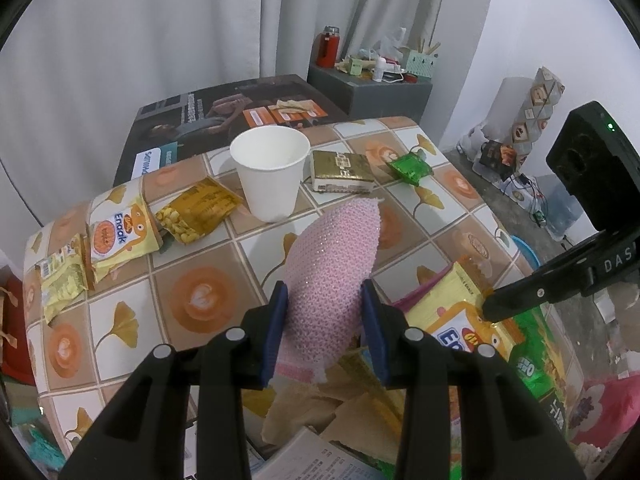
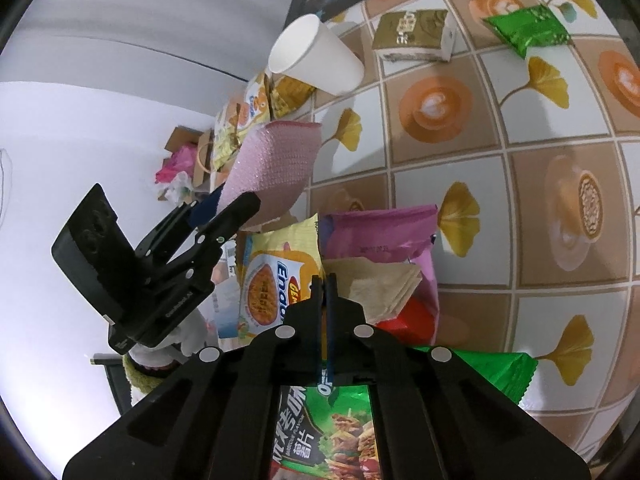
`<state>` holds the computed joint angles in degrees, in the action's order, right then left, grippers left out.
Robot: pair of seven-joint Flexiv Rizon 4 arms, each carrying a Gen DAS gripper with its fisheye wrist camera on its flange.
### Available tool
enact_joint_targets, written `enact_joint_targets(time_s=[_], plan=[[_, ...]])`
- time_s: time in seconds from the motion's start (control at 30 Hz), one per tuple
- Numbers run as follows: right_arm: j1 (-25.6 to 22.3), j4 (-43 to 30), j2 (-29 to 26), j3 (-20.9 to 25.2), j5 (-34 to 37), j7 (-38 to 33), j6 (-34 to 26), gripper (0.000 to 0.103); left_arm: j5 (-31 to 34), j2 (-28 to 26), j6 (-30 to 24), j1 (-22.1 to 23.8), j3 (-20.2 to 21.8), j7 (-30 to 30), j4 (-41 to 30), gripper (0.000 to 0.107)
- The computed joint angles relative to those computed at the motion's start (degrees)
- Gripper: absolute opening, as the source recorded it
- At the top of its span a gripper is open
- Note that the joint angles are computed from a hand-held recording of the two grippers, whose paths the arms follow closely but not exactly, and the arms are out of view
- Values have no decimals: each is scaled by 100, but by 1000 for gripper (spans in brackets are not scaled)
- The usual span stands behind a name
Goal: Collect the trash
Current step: 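Grasp the pink knit cloth with the left gripper while the right gripper grasps a snack bag, then carry the pink cloth and yellow snack bag to the blue wastebasket and open both grippers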
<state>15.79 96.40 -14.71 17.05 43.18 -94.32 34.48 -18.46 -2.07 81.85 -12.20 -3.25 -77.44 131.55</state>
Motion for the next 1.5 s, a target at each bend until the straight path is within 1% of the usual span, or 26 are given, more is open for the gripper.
enact_joint_targets(time_s=[0.1,0.2,0.43,0.67,0.77,0.83,0.93,1.1,1.27,1.37,1.4,1.5], plan=[[-19,56,87,5,44,-79,66,0,17,68,75,-4,17,-50,22,36],[-50,86,170,-10,147,-152,91,0,199,178,76,3,56,-207,6,36],[-128,212,528,-85,443,-378,127,0,1029,586,-148,160,125,-955,-113,36],[-262,535,1165,-336,834,-688,55,0,1778,1004,-592,263,-55,-1622,-343,36],[-371,796,1563,-539,1045,-863,-20,0,1999,1129,-866,230,-189,-1837,-524,36],[-408,956,1775,-684,1167,-958,-37,0,2107,1157,-991,171,-284,-1954,-659,36],[-518,1268,2168,-948,1309,-1097,-88,0,2129,1062,-1101,-4,-422,-2087,-891,36],[-786,1882,2823,-1455,1311,-1152,-107,0,1956,543,-1041,-493,-651,-2012,-1382,36],[-1154,2571,3318,-1889,1025,-1045,257,0,1647,-429,-1123,-1072,-915,-1626,-2292,36],[-1458,2983,3421,-2264,875,-1013,435,0,1512,-1140,-1322,-1416,-1032,-1397,-3018,36],[-1531,3065,3428,-2368,873,-1012,459,0,1483,-1463,-1485,-1551,-1083,-1317,-3375,36],[-1878,3287,3291,-2797,931,-1154,524,0,1450,-2183,-1966,-1928,-1057,-1168,-4227,36]])
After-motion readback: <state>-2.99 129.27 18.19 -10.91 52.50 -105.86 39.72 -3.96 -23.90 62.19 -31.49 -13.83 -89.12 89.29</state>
